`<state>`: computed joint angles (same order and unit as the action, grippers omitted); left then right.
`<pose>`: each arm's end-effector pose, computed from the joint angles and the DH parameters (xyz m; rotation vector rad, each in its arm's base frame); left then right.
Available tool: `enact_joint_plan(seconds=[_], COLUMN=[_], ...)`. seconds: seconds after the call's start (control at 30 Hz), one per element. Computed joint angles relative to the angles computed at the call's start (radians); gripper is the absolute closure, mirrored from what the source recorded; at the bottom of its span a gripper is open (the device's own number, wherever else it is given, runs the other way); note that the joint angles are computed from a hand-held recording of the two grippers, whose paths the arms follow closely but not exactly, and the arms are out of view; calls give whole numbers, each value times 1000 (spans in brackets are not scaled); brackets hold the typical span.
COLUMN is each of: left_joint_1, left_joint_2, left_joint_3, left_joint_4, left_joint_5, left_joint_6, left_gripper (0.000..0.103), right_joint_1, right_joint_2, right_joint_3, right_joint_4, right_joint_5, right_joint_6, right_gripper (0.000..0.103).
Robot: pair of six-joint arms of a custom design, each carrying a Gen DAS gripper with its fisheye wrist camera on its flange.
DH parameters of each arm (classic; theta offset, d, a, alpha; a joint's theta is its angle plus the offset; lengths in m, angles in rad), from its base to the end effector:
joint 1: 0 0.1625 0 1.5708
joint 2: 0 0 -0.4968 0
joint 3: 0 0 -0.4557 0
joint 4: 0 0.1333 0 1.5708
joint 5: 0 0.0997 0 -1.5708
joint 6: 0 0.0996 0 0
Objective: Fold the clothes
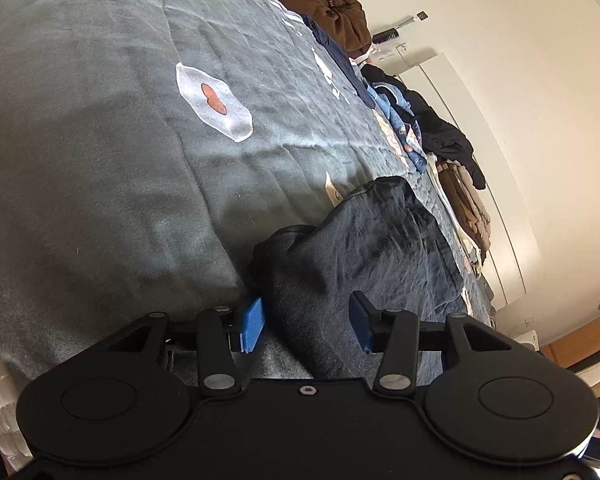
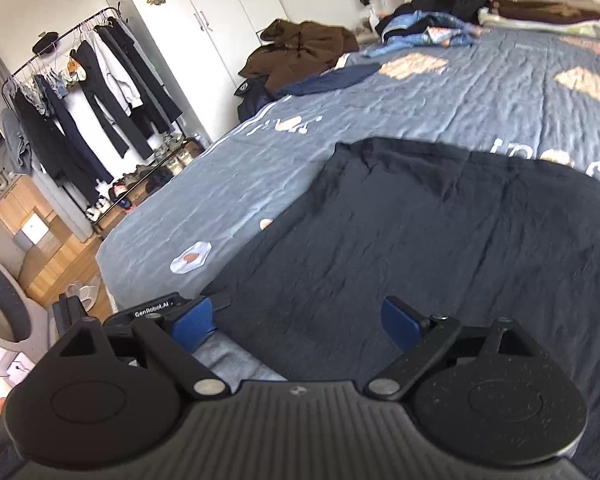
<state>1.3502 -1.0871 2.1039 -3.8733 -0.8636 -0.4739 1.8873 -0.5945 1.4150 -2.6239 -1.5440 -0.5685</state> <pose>0.0682 -0.6010 0.2891 -0.9054 2.1633 -1.8758 0.3914 -0.7581 0.0335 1.3393 -2.8150 0.3666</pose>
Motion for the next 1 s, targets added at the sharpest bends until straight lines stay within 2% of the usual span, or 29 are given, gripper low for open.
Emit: enact_joint_plan(seconds=[0.1,0.2,0.43,0.67,0.8,0.9,0.97,1.0], left_joint_1=[-9,-15,-16,-34,-38,-38,-38,-39], left_joint_2=[3,0,-4,-7,-9,-10,-4,-1], left_joint_3=[1,3,-8,-21,-32,-46,-58,-64], left_joint_4=[-7,-6,48,74,90,129,144,150], left_joint_5=[37,50,78,121,134,142,152,162], left_joint_6=[-2,4,-16,64,56,30,34,40], left_gripper=[80,86,80,83,82,66,66,68], right_joint_1=[1,2,-6,-8,-8,-9,-10,-11], right_joint_2=[-11,-13,-7,-23,-31,-32,-32,-32], right_joint_3=[7,7,-14,-5,5,4,3,1], right_joint_4=[-7,-5,56,101,99,103,104,107], right_joint_5=[31,40,45,59,75,85,86,88], right_joint_6=[-2,-19,-3,-31,-43,-39,-38,-35], right_gripper=[12,11,12,12,12,12,11,11])
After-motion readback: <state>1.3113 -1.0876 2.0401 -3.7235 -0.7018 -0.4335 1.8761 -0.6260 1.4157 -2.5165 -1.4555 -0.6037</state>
